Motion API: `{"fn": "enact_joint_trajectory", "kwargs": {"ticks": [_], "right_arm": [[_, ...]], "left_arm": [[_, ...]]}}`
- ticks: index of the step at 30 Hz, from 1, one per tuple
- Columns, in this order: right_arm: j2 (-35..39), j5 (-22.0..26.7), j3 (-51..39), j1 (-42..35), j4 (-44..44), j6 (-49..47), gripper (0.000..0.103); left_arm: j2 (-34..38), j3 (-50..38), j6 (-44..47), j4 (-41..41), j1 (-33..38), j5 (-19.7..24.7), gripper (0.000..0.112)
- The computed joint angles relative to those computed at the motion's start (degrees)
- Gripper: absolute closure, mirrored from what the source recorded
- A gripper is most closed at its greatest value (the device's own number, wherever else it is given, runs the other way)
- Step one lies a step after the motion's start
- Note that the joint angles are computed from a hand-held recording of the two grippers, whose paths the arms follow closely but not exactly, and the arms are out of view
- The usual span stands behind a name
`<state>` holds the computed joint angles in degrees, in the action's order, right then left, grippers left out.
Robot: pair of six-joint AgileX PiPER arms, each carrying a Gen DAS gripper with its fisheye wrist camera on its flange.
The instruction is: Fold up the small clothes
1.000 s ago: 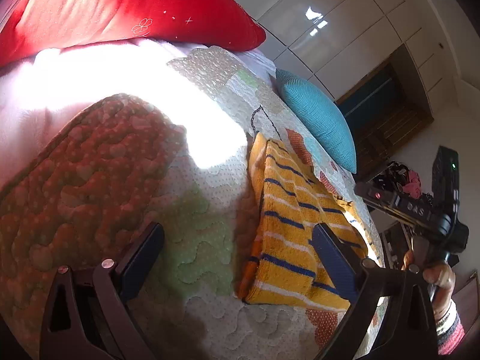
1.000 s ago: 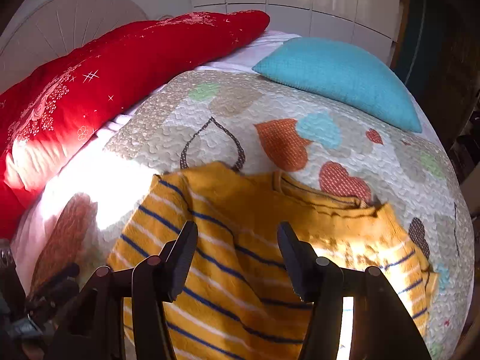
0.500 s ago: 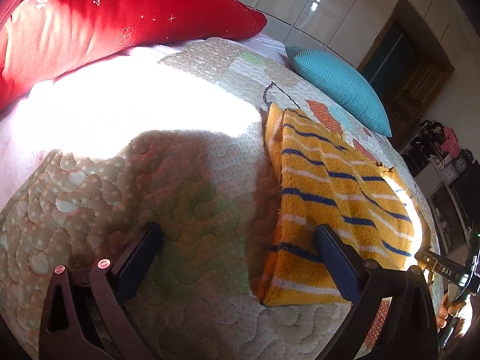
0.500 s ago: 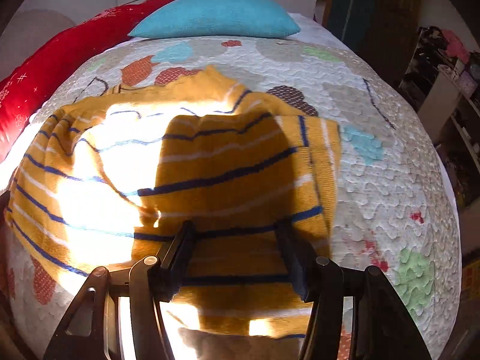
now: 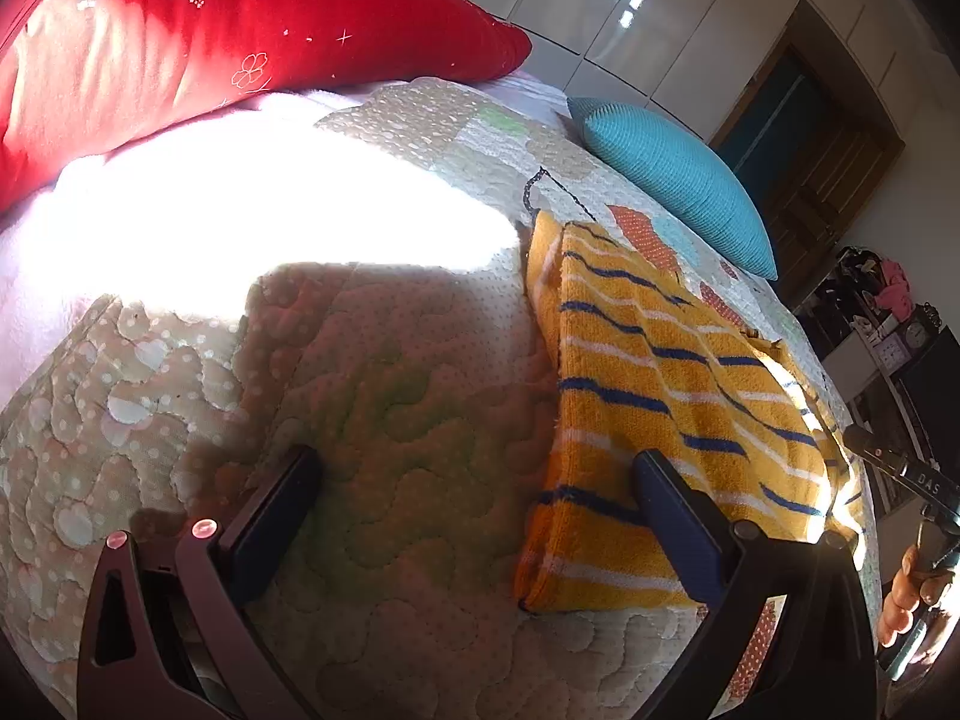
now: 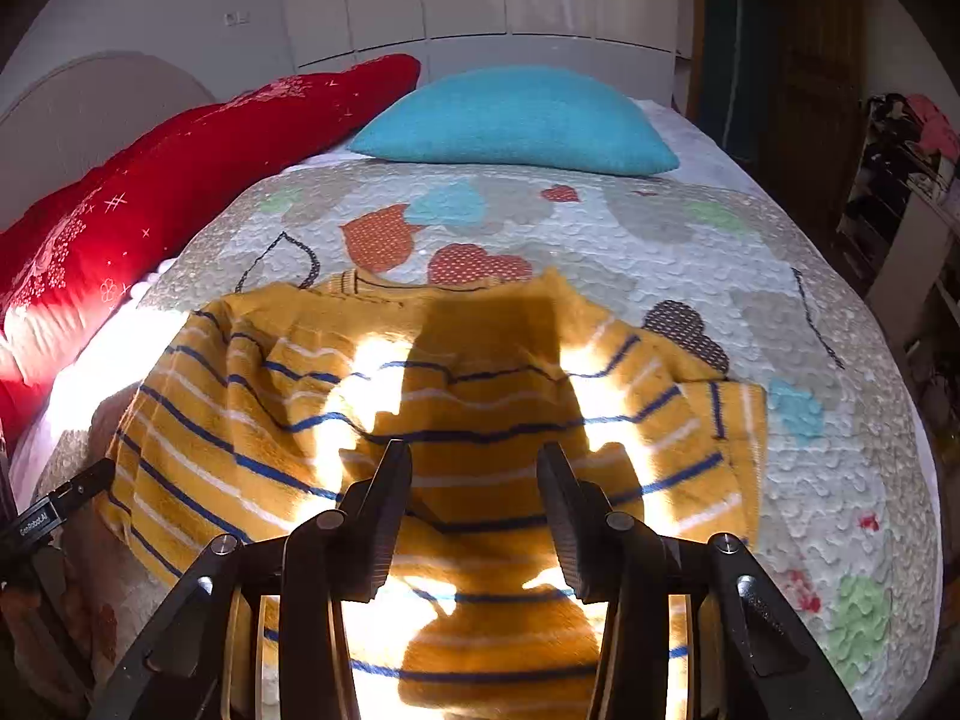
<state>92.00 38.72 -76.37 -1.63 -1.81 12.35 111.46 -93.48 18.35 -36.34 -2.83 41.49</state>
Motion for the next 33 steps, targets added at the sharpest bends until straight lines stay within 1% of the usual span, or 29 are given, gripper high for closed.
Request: {"fn": "enact_joint_trajectory", "kwargs": {"ticks": [2,4,6,7,8,10,12,14,16,17,19,22,24,26,27,29,31,33], "right_arm": [[7.09,3.11,-6.19,0.16,3.85,-3.71,0.057],[13.86,6.05,-11.59,-1.42,2.81,-1.98,0.056],[14.72,3.89,-11.95,-5.29,6.73,-1.27,0.057],[14.13,4.26,-12.05,-6.39,6.48,1.36,0.057],[12.43,3.85,-10.77,-6.79,5.08,4.08,0.054],[6.86,1.12,-5.23,-7.17,5.10,3.16,0.051],[0.77,-0.04,0.94,-7.52,6.69,-0.94,0.048],[-6.35,-1.00,8.29,-9.31,12.52,-8.45,0.043],[-11.54,-0.74,14.19,-11.24,18.39,-16.11,0.038],[-13.47,-0.89,16.81,-11.78,19.70,-18.30,0.037],[-15.97,-1.94,20.97,-11.68,19.14,-19.20,0.037],[-18.05,-5.19,25.74,-11.01,19.05,-20.77,0.037],[-20.05,-6.77,28.58,-11.61,22.78,-24.43,0.037],[-20.84,-7.42,29.94,-12.04,27.35,-28.60,0.035],[-20.86,-7.60,30.21,-11.92,28.71,-29.79,0.034],[-20.93,-8.73,30.97,-10.67,28.70,-29.77,0.033],[-21.20,-10.45,31.82,-8.64,26.39,-27.66,0.033],[-21.60,-12.39,32.98,-7.41,25.49,-27.34,0.032]], "left_arm": [[0.06,-0.01,0.40,-0.60,0.18,0.10,0.010],[0.00,0.20,1.06,-1.35,0.47,0.17,0.010],[0.00,0.38,1.81,-2.33,0.76,0.25,0.010],[-0.03,0.53,2.25,-2.96,0.95,0.30,0.010],[0.01,0.56,2.62,-3.48,1.14,0.41,0.010],[0.00,0.62,2.84,-3.82,1.24,0.46,0.010],[0.12,0.41,2.71,-3.66,1.21,0.52,0.010],[0.11,0.40,2.58,-3.51,1.17,0.51,0.010],[0.06,0.26,1.75,-2.34,0.84,0.43,0.010],[0.11,-0.02,0.86,-1.13,0.50,0.40,0.010],[0.37,-0.95,-1.72,2.43,-0.50,0.40,0.010],[0.93,-2.88,-6.92,9.93,-2.64,0.90,0.010],[1.34,-4.05,-9.94,14.69,-4.02,1.49,0.010],[1.90,-5.37,-11.92,17.87,-4.87,2.55,0.009],[2.29,-6.31,-12.32,18.31,-4.88,3.58,0.009],[4.07,-10.54,-11.25,16.17,-3.85,8.23,0.009],[6.80,-15.80,-6.95,7.12,-0.86,14.43,0.009],[10.51,-21.96,-6.65,-0.21,1.56,20.42,0.009]]}}
